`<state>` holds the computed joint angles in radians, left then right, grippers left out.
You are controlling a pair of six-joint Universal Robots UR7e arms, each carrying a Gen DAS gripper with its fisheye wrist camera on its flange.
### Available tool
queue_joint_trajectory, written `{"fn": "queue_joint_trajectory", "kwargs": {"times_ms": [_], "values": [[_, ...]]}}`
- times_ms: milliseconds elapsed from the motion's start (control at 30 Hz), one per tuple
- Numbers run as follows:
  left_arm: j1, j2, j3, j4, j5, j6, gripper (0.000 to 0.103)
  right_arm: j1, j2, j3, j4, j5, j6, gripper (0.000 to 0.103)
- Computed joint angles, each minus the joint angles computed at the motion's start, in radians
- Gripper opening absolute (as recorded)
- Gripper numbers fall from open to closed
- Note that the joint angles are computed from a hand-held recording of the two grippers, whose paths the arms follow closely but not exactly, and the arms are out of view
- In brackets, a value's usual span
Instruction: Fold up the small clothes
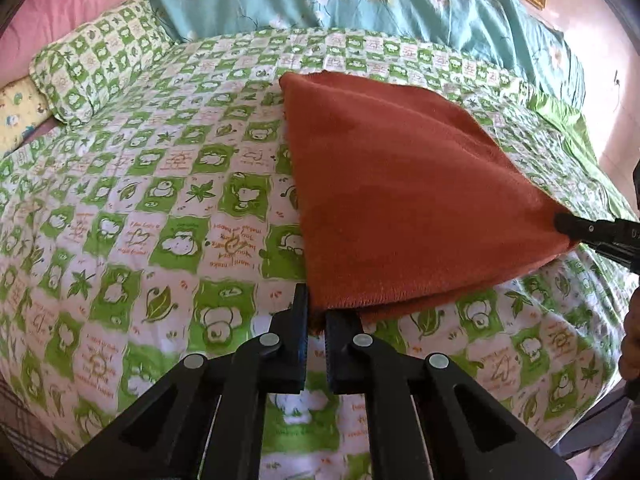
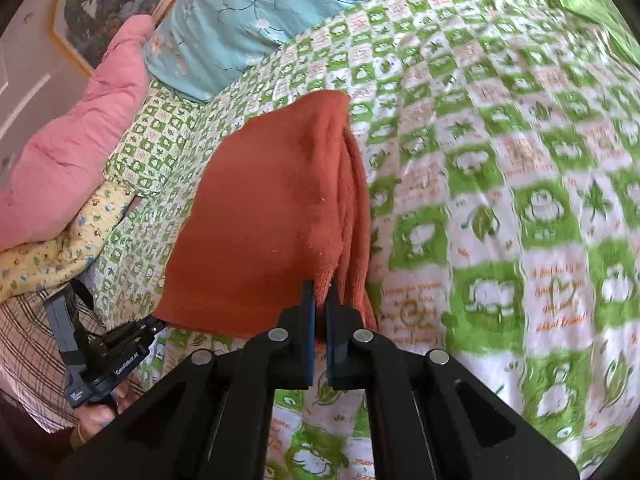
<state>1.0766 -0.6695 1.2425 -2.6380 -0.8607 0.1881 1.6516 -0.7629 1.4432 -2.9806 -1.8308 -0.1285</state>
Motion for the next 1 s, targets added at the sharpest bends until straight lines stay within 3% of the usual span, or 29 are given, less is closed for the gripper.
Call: {"fn": "queue_joint_trajectory", "kwargs": {"times_ms": [100,233,400,533,667,833,933,1000], "values": [[0.002,0.005,0.001,0.017,0.004,-0.011,0.004,0.001,0.016,-0.017,0.023,-0.077,-0.016,0.004],[0.003,-0.001,0.018,0.007,-0.010,0.009,0.005,0.000,0.025,-0.021,0.030,-0.096,-0.020,0.004],[0.026,-0.067,0.012,0.127,-0.168,-0.018,0.006,0.007,0.004,-0.011,0.064,-0.110,0.000,0.008],[0.039,-0.095,-0.032,0.170,-0.274,-0.025,0.007,0.035,-0.019,0.014,-0.010,-0.180,-0.001,0.010],[0.044,-0.039,-0.137,0.188,-0.337,-0.006,0.009,0.049,-0.015,-0.008,-0.066,-0.099,-0.029,0.010],[0.056,0.026,-0.212,0.273,-0.373,-0.004,0.011,0.053,0.078,-0.150,0.059,-0.062,-0.060,0.010],[0.067,0.049,-0.218,0.314,-0.334,-0.016,0.010,0.046,0.118,-0.200,0.147,-0.132,-0.049,0.009],[0.083,0.044,-0.197,0.287,-0.372,-0.026,0.010,0.025,0.129,-0.211,0.201,-0.142,-0.038,0.000]]}}
